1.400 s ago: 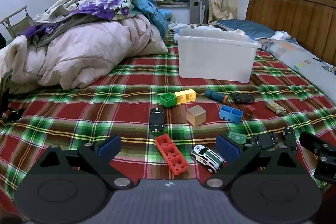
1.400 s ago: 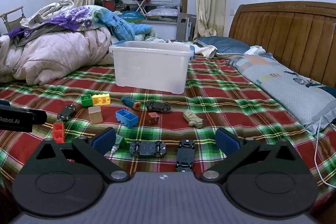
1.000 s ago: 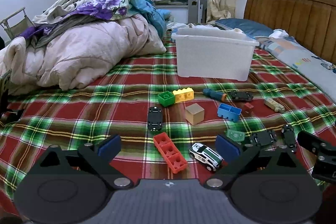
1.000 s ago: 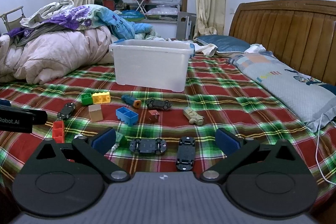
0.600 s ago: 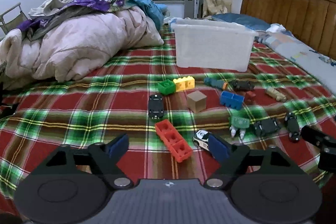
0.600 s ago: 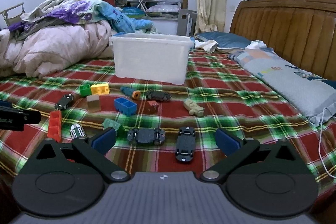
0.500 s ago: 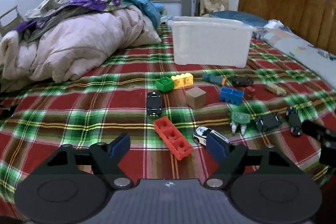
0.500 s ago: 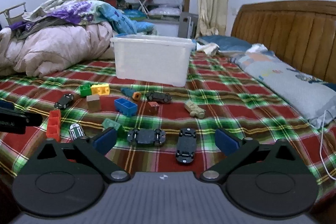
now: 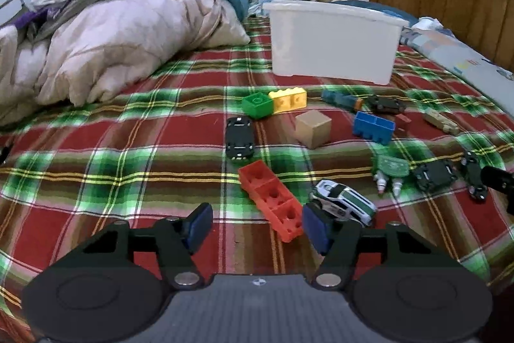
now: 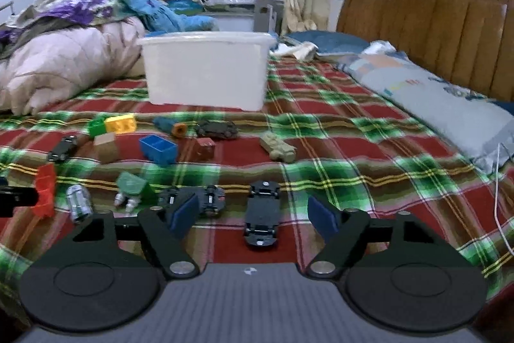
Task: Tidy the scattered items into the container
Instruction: 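Move the left tool toward the red Lego brick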
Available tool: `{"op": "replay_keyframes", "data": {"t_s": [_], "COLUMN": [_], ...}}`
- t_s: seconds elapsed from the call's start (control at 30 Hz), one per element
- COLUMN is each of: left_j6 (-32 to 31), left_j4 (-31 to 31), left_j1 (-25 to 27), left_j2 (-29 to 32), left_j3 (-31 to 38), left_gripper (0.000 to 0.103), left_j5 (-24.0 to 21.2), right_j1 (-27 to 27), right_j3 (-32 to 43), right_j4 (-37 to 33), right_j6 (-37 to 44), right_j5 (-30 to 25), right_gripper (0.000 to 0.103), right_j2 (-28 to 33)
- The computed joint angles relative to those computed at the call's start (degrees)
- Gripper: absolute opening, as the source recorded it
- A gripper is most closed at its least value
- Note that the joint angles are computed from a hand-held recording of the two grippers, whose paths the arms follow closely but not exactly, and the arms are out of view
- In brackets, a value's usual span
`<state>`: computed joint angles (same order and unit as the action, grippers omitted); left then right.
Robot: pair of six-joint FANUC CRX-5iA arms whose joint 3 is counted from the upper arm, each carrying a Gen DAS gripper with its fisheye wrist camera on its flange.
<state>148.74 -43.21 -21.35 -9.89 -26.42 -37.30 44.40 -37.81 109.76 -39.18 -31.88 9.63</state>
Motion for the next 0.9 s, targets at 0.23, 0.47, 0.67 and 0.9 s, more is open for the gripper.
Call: {"op": "replay_keyframes", "data": {"t_s": [0.23,0.47,0.67,0.9], "left_j6": [-4.2,-8.6,-10.0,-6.2], "left_j4": [4.7,9.7,13.3,7.9], "left_j1": [3.3,4.8,5.8,2.9], "left_j2": [1.4,0.8,1.8,4.6], "left_j3": [-0.4,-1.2,-1.5,1.3], "left_gripper": [0.065,0.065,0.065,0.066], "left_j5": [4.0,7.5,7.9,2.3], "right_j1": [0.1,-0.3,-1.2,-1.8], "right_j3": [2.0,2.2,1.8,1.5], "right_j4": [-3.8,-4.5,-1.2,0.7], "right_j6": [2.2,1.9,-0.7,-2.7], "right_j5": [-0.9,0.5,1.0,1.0], "right_gripper": [0.078,0.078,0.078,0.078], "right_j2": [2.5,2.8,2.3,2.0]}}
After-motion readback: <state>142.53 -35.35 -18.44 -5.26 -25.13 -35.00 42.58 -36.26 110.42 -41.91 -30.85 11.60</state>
